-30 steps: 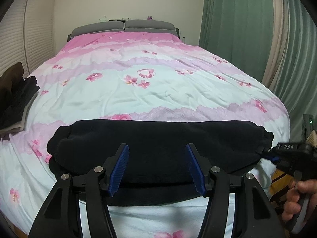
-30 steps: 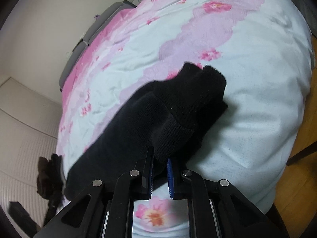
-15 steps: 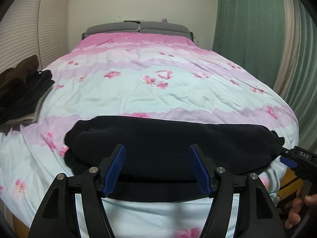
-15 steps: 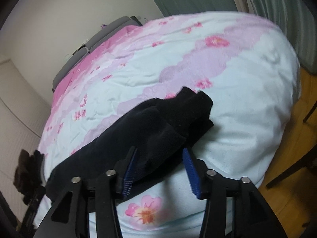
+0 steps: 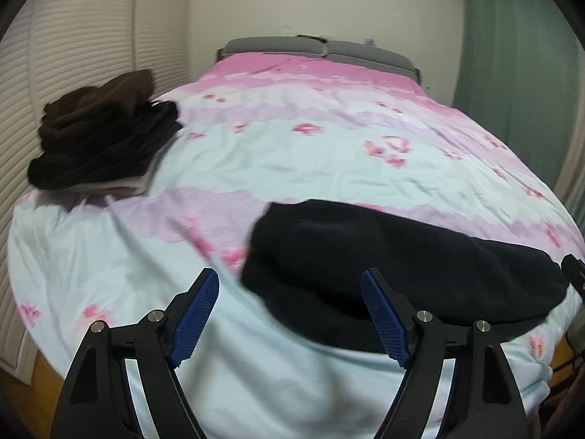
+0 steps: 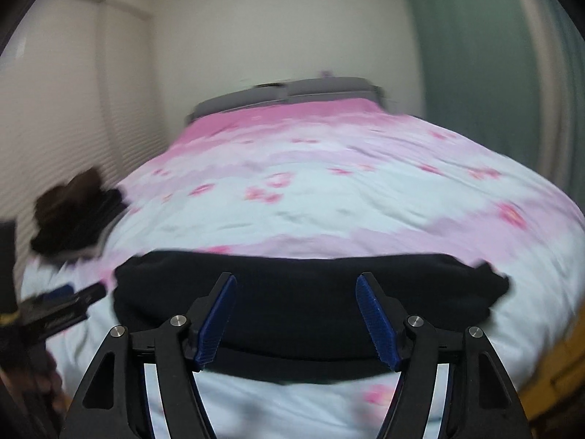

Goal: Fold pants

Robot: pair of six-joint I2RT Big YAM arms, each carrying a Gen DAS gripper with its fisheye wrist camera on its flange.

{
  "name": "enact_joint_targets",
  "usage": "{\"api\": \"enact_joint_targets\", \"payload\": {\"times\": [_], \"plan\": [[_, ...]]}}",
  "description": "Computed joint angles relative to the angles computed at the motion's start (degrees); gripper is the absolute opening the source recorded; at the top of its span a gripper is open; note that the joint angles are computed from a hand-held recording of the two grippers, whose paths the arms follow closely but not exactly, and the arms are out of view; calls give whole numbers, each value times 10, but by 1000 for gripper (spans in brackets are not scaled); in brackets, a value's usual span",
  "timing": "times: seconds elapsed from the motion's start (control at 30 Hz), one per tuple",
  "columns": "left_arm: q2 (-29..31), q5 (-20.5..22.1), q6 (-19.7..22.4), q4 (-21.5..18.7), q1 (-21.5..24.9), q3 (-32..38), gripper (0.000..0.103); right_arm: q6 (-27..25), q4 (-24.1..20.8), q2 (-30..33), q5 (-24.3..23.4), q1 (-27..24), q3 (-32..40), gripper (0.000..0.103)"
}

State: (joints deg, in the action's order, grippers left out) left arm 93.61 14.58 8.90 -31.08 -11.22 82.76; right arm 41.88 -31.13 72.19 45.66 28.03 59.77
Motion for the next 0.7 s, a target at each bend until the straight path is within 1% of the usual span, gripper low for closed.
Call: {"api": "enact_joint_targets", "payload": {"times": [0.1, 0.2, 0.27, 0.47, 0.6, 0.7], "plan": [[4, -2, -3, -9, 17, 7, 80, -71, 30, 55, -52, -1, 42, 69], [2, -6, -1, -10, 31, 8, 80, -117, 39, 104, -102, -4, 87, 69], [-3, -11, 2, -2, 40, 3, 80, -146, 44, 136, -125, -2, 116, 69], [4, -21, 20, 15, 64, 0, 80, -216, 32, 215, -144, 13, 192, 69], [12, -22, 20, 23, 73, 4, 80, -250, 11, 263, -138, 21, 240, 69], [17, -11, 11, 21, 78, 8, 80, -263, -6, 289, -127, 21, 266, 67]]}}
